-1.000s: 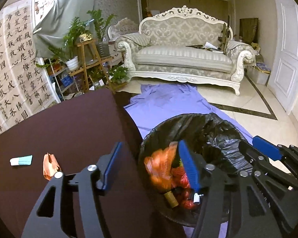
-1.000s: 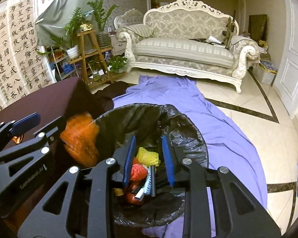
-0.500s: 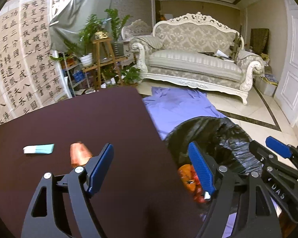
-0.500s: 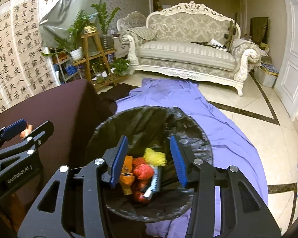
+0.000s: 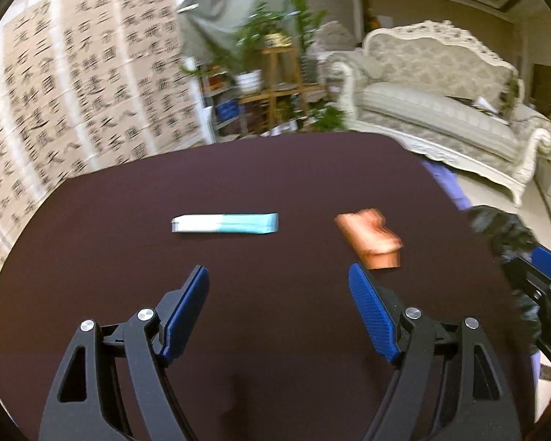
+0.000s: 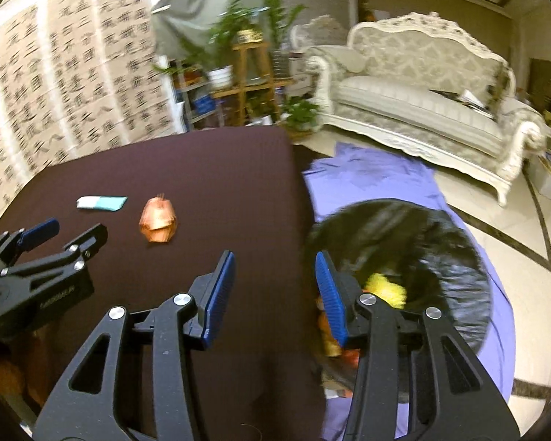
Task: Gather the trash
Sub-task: 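Move both open tools back over the table toward the remaining papers, then grasp the small folded orange paper with the right tool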
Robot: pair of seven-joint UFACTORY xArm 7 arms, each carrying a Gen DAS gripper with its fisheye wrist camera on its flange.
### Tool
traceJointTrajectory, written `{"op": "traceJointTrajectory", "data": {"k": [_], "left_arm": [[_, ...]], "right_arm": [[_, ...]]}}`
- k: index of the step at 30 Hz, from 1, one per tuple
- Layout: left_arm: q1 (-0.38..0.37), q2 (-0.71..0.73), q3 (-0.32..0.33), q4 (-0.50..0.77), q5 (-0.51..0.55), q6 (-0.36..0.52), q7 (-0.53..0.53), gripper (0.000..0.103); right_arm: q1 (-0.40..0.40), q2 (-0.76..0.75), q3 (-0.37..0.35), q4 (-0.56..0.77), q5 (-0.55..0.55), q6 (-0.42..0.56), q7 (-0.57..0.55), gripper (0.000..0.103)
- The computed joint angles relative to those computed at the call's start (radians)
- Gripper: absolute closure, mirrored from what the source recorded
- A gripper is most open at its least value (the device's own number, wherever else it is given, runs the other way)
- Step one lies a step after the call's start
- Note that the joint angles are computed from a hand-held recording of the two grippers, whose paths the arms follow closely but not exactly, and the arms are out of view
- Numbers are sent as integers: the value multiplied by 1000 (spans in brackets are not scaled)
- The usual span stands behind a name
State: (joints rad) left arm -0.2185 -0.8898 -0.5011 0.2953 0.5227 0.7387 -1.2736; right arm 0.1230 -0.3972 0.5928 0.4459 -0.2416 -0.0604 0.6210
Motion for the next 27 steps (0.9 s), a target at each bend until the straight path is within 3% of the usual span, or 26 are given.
{"op": "traceJointTrajectory", "data": {"k": [7, 13, 20, 27], "left_arm": [[25, -13, 118, -49, -32, 2, 101, 27], [83, 60, 118, -21, -30, -21, 155, 27], [149, 150, 123, 22, 14, -57, 169, 27], [178, 193, 132, 49, 47, -73, 168, 27]], "right_arm": [[-64, 118, 126, 121, -86, 60, 62, 58], [-111, 164, 171, 177, -197, 92, 145, 58], [-65, 207, 113, 199, -277, 94, 203, 57], [63, 244, -26, 207, -294, 88, 211, 57]]}}
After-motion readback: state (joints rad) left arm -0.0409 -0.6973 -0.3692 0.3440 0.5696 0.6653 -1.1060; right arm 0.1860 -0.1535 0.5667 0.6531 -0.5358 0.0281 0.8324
